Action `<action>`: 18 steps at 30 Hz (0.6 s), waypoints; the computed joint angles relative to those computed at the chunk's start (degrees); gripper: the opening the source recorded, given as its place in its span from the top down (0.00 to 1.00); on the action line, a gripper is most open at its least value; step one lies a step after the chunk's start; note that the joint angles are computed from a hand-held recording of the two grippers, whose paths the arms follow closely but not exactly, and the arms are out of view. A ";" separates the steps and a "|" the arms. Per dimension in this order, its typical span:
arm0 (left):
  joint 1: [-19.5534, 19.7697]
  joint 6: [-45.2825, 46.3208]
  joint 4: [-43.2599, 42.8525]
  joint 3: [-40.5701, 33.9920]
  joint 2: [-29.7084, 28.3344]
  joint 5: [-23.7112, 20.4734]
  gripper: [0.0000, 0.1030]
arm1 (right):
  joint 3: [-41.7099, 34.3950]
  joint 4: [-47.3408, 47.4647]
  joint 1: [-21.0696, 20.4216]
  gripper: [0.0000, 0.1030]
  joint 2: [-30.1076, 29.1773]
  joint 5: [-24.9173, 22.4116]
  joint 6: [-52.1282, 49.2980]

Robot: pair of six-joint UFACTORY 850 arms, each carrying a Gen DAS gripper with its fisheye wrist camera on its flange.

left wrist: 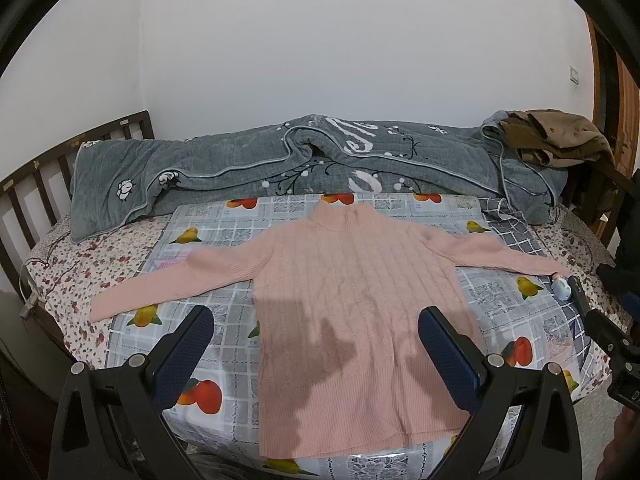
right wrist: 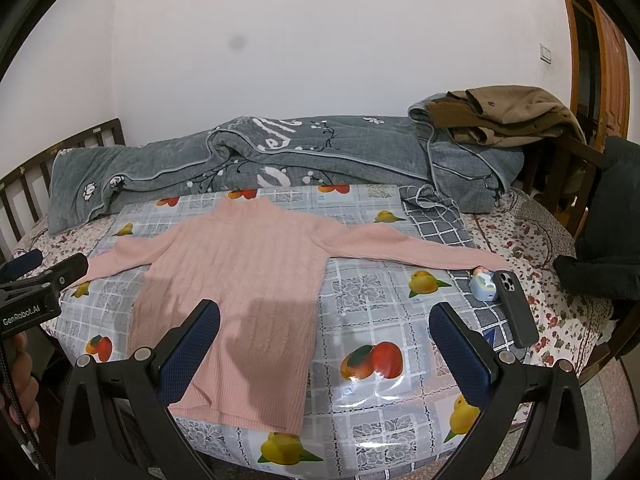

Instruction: Fold small clothes

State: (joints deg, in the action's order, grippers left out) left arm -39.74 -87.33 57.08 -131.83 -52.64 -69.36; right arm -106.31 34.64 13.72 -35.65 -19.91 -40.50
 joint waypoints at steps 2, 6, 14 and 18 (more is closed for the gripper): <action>0.02 -0.20 0.02 0.17 0.06 0.06 0.00 | 0.14 0.31 0.00 0.01 0.10 0.00 -0.27; 0.09 -0.34 0.05 0.74 0.43 0.15 0.00 | 0.22 0.48 -0.02 0.01 0.14 0.04 -0.42; 0.07 -0.82 0.42 1.56 0.98 0.04 0.00 | 0.39 0.69 0.03 0.01 0.20 0.12 -0.63; 0.09 -1.32 0.58 2.28 1.38 0.27 0.00 | 1.08 1.00 0.16 0.01 0.56 0.51 -1.02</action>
